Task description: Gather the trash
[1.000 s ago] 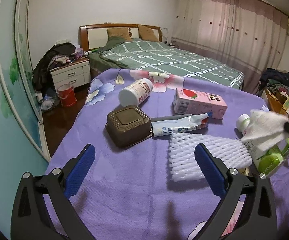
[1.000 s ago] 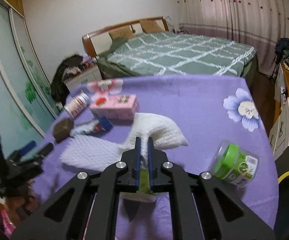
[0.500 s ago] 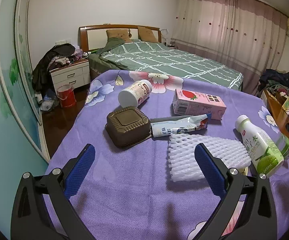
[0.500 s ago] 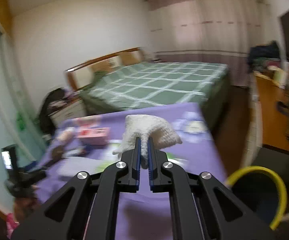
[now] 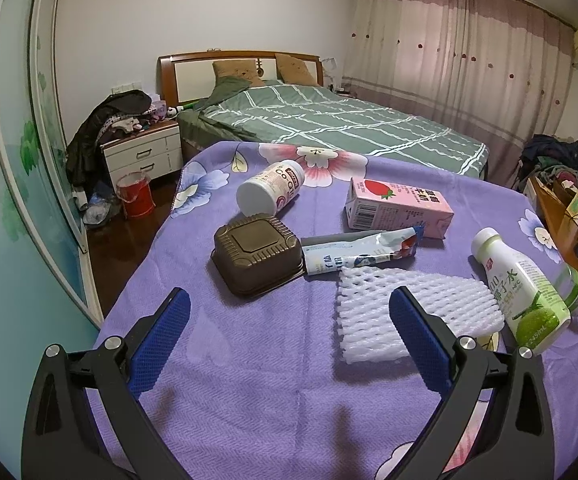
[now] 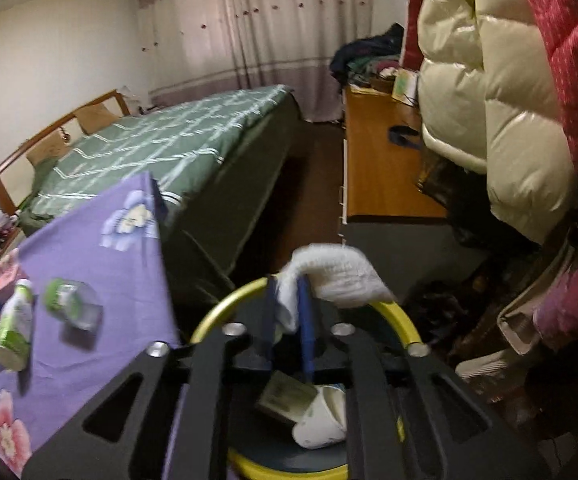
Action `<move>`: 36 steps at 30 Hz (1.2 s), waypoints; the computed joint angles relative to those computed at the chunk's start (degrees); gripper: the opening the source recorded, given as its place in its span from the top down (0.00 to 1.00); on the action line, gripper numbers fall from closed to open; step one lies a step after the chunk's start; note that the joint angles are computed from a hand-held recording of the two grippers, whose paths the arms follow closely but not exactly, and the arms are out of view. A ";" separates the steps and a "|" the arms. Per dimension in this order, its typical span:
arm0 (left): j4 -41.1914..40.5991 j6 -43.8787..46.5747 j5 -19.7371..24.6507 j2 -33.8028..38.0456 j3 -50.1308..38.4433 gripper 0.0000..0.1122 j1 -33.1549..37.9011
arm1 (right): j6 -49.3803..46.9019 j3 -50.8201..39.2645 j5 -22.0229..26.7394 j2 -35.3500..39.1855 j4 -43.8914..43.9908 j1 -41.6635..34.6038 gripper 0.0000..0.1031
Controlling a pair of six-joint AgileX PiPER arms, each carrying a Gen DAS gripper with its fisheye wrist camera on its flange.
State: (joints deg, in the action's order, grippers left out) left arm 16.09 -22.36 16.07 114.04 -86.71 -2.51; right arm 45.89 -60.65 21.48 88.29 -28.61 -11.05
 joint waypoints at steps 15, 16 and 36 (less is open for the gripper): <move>-2.05 1.80 1.08 0.78 -1.18 0.13 0.30 | -15.14 -17.50 -3.69 15.23 10.36 19.18 0.73; 0.24 -0.29 0.93 0.67 -0.95 0.13 -0.14 | -17.15 -19.28 -3.49 16.72 12.21 20.07 0.73; -8.18 5.31 19.76 8.81 -20.60 0.13 -18.87 | -11.24 -21.84 -4.59 19.54 8.19 19.38 0.67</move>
